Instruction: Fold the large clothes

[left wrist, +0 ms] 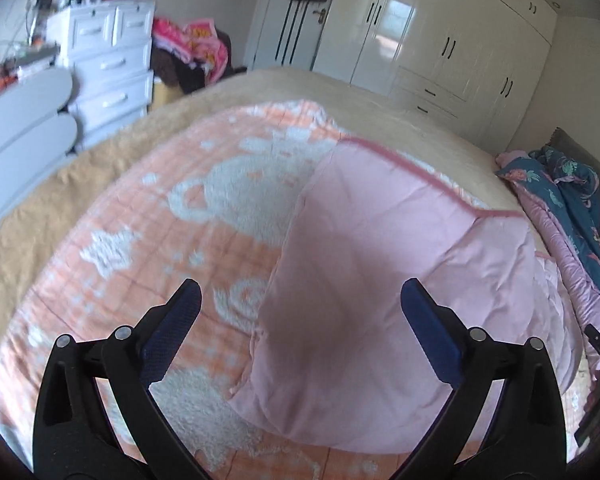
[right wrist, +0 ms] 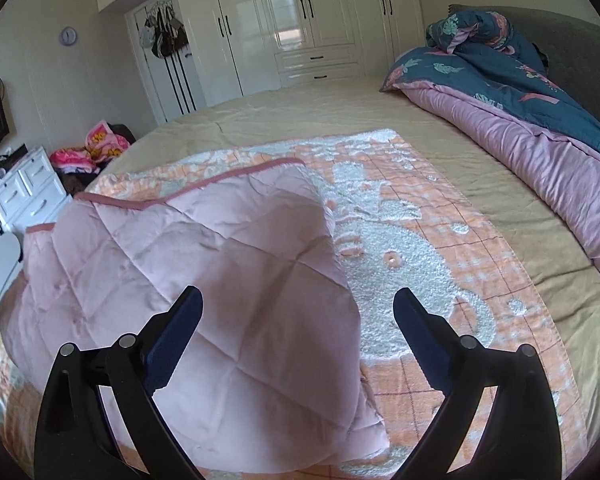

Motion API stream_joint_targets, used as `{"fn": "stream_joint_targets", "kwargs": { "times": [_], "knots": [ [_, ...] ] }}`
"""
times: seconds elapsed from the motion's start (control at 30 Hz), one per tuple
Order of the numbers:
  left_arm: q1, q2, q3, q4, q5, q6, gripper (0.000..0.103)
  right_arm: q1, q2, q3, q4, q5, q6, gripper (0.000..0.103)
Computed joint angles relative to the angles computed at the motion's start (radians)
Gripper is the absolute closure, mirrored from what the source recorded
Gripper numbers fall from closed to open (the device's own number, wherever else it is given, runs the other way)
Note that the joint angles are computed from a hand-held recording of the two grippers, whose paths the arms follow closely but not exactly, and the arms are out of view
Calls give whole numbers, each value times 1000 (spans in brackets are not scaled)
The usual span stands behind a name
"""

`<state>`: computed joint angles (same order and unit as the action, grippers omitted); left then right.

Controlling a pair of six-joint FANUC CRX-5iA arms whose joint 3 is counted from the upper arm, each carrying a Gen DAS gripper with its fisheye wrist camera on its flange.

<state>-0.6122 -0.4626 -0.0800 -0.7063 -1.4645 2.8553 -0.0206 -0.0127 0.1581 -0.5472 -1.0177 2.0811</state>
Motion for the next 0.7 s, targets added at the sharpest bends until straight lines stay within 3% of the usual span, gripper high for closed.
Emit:
{"fn": "stream_joint_targets", "kwargs": {
  "times": [0.1,0.23,0.37,0.43,0.53,0.57,0.63,0.7],
  "knots": [
    [121,-46,-84,131,125,-62,9,9,28,11,14,-10,7,7],
    [184,-67,-142,207,231,-140,9,2,63,34,-11,-56,14,7],
    [191,-47,-149,222,265,-166,10,2,72,35,-28,-72,28,7],
    [174,-24,-133,206,261,-177,14,5,65,24,-31,-66,47,14],
    [130,17,-90,154,211,-195,37,11,50,7,-35,-62,77,29],
    [110,31,-73,128,184,-188,55,22,38,-10,-17,-40,79,33],
    [108,30,-71,125,189,-193,65,34,15,-36,2,-6,96,60],
    [86,33,-58,95,176,-187,77,25,3,-40,-16,-3,113,74]
  ]
}}
